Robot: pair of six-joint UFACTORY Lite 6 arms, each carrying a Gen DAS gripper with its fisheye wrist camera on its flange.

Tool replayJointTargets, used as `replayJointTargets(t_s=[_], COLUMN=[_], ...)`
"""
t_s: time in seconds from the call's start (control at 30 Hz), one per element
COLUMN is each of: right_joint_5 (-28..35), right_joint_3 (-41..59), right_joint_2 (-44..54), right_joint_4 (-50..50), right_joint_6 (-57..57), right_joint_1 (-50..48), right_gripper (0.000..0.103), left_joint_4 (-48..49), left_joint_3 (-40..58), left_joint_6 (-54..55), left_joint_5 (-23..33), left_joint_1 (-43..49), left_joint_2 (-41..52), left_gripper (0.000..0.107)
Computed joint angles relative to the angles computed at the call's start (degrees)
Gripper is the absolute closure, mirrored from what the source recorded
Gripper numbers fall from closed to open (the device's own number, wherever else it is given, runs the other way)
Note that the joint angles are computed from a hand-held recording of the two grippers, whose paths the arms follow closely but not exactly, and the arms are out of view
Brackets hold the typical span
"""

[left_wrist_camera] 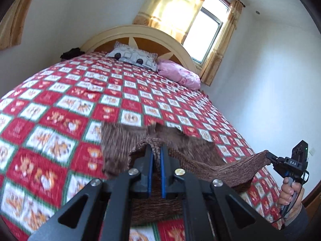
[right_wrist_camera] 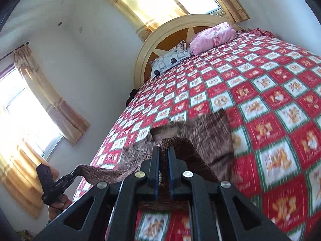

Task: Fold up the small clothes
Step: 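Lift the hem with both grippers and fold it over toward the collar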

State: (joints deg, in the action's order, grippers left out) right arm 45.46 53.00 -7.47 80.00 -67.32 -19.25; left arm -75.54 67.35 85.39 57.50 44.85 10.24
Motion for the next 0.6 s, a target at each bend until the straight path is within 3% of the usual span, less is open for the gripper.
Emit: replayJointTargets(t_s=[0.37,0.6], right_joint_5=[-9.6,-12.1], right_joint_3=[21.5,38.3], right_joint_2=[22.9,41.2], right_joint_4=[-2.9,-9.4], right_joint_6=[5.8,15.4], right_joint_1=[7.2,8.7], right_gripper=[0.096,0.096], left_joint_4=[2.2,10.8], left_joint_3=[19.7,38.2], left_joint_6=[-7.7,-18.6], left_joint_5=[-11.0,-15.5], left_joint_1=[-10.8,-16.6], left_joint_2=[18.4,35.4], left_gripper=[0.101,0.101])
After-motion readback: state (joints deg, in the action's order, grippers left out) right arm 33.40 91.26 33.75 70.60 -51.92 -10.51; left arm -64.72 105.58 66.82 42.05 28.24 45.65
